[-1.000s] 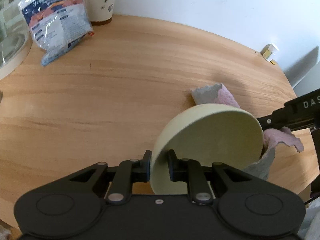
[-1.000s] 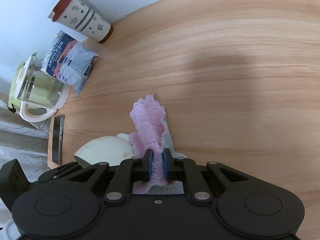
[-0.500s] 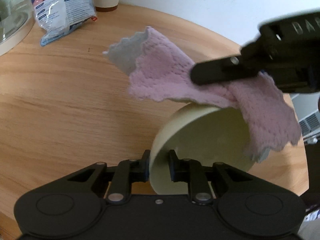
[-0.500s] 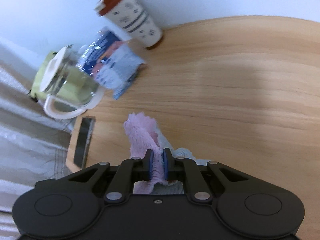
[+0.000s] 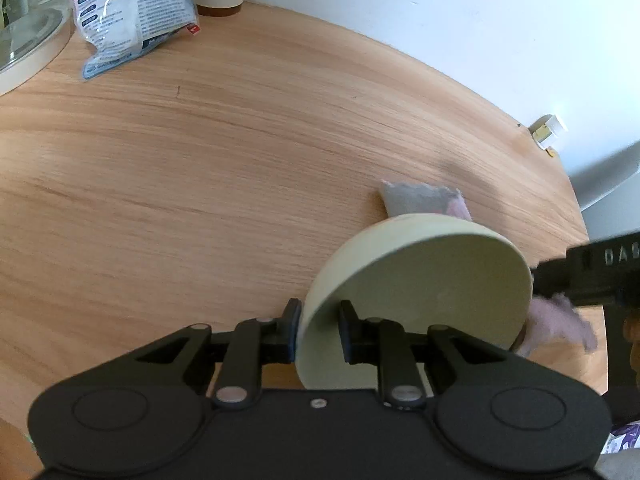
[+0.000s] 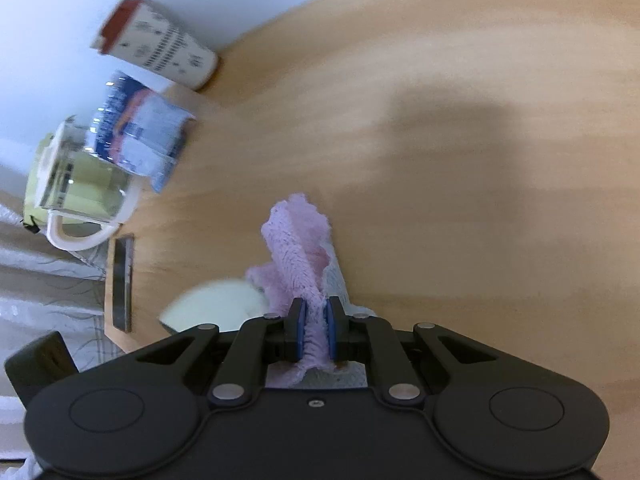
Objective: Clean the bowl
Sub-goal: 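Hold the tilted bowl with the left tool while the right tool wipes the outer wall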
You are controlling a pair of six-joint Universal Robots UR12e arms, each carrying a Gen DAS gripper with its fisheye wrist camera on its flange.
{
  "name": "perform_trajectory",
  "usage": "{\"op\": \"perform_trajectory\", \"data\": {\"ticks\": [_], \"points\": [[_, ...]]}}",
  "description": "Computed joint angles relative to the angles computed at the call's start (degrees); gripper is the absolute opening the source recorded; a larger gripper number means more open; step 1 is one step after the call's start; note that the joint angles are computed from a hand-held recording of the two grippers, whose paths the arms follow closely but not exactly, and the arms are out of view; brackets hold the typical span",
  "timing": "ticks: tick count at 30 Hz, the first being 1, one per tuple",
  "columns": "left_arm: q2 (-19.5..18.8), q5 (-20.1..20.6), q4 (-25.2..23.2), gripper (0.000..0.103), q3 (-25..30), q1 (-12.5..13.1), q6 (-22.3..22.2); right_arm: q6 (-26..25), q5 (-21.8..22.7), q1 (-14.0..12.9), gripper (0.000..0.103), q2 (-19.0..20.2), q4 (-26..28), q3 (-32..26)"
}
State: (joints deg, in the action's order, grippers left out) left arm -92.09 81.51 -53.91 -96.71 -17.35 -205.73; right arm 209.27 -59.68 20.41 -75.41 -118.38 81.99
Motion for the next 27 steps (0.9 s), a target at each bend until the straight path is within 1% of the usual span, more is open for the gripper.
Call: {"op": "perform_trajectory", "data": {"ticks": [4, 7, 9, 10, 11, 13, 15, 18, 20, 23, 27], "points": [[-0.37, 0.80, -1.14, 0.019, 0.84, -0.28, 1.14, -0.97, -0.33, 0.17, 0.013, 0.41, 0.94, -0.74], [-0.38, 0.77, -1.02, 0.019, 0.71, -0.24, 0.78, 0.28, -0.43, 0.17, 0.013, 0.83, -1.34, -1.33], [-0.48, 0.96, -1.17, 0.019, 0.86, -0.36, 0.66, 1.50, 1.21, -0.17, 0.013, 1.14, -3.60, -1.25], [-0.51, 0.97, -1.20, 0.019, 0.88, -0.36, 0.65, 2.06, 2.74, -0.25, 0.013, 1.51, -5.11, -1.48], [-0.55, 1.01, -1.19, 0.019, 0.93, -0.38, 0.34, 1.61, 3.23, -0.05, 0.013, 1.87, -6.00, -1.99], [-0.64, 0.99, -1.11, 0.019, 0.98, -0.35, -0.23, -1.17, 3.10, 0.54, 0.013, 2.33, -6.81, -2.88], [-0.66, 0.69, -0.50, 0.019, 0.80, -0.23, -0.95, -2.53, 2.84, 0.75, 0.013, 2.23, -7.37, -2.66], [-0.81, 0.92, -0.19, 0.020, 0.97, -0.42, -0.42, -2.20, 2.44, 0.38, 0.013, 1.46, -7.75, -1.04], [-0.81, 1.01, -0.30, 0.021, 1.02, -0.49, -0.58, -1.43, 2.08, -0.17, 0.013, 0.73, -7.26, 0.30], [-0.77, 0.84, -0.56, 0.021, 0.98, -0.46, -1.03, -1.84, 1.45, -0.90, 0.013, -0.02, -3.35, 1.49], [-1.01, 1.46, -0.72, 0.021, 1.27, -0.71, -0.83, -1.75, 2.64, -1.43, 0.013, -0.79, -1.25, 3.09]]}}
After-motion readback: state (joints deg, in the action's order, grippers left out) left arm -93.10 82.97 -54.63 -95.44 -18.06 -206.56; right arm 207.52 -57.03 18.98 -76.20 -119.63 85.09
